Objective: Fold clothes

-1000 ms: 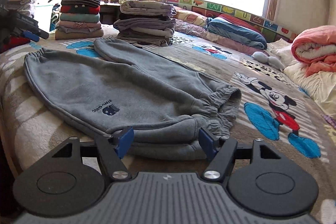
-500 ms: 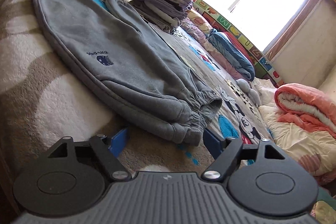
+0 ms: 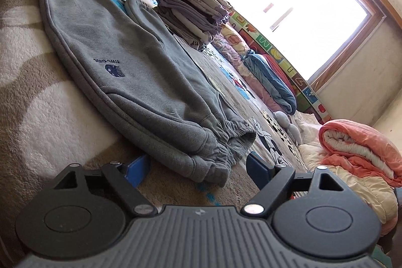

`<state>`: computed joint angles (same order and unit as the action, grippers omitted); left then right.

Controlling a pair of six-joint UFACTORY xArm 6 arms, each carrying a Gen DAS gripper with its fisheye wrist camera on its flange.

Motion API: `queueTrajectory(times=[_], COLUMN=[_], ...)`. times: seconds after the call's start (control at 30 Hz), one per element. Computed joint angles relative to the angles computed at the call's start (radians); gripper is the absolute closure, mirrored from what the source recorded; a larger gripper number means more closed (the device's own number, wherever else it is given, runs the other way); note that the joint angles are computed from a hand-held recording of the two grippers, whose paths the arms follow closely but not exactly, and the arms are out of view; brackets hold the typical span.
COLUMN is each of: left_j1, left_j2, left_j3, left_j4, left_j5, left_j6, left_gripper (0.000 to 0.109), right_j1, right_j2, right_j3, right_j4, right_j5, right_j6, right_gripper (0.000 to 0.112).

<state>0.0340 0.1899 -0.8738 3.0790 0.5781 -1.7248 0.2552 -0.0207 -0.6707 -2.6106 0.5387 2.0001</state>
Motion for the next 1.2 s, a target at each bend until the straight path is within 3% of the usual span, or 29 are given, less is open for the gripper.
queueTrajectory(times=[0.1,0.37,0.53,0.73,0.8,0.83,1.0,1.2], left_j1=[0.002,0.007,0.002,-0.004,-0.003,-0.002,-0.004,-0.023], left_j2=[0.011,0.024,0.034,0.031,0.026,0.023,-0.008,0.007], left_j3=[-0.004,-0.027,-0.031,-0.033,-0.028,-0.028,-0.040,-0.173], left_j4=[-0.006,0.002,-0.011,-0.007,0.006,0.018,0.042,0.017], left_j5=[0.023,-0.004,0.002,-0.002,0.003,0.001,0.007,-0.079], left_j6=[-0.006,-0.068,-0.087,-0.135,-0.161,-0.185,-0.374,-0.555], left_gripper=[0.070,0.070,0.071,0.074,0.080,0.082,0.088,0.090], right_j1=[-0.005,-0.024,-0.054,-0.026,-0.028,-0.030,-0.043,-0.084], right_j2=[0.004,0.012,0.004,0.038,0.042,0.040,-0.036,-0.029], right_j3=[-0.003,-0.024,-0.022,-0.046,-0.061,-0.067,-0.048,-0.107], right_j4=[-0.052,-0.223,-0.091,-0.150,-0.146,-0.139,-0.201,-0.350], right_j5=[0.004,-0.035,-0.022,-0.037,-0.066,-0.080,-0.107,-0.132], right_j6=[0.017,0.027,-0.131,-0.124,-0.104,-0.092,0.129,0.466], right_gripper=[0.030,0.038,0.041,0.068,0.084,0.085,0.091,0.094])
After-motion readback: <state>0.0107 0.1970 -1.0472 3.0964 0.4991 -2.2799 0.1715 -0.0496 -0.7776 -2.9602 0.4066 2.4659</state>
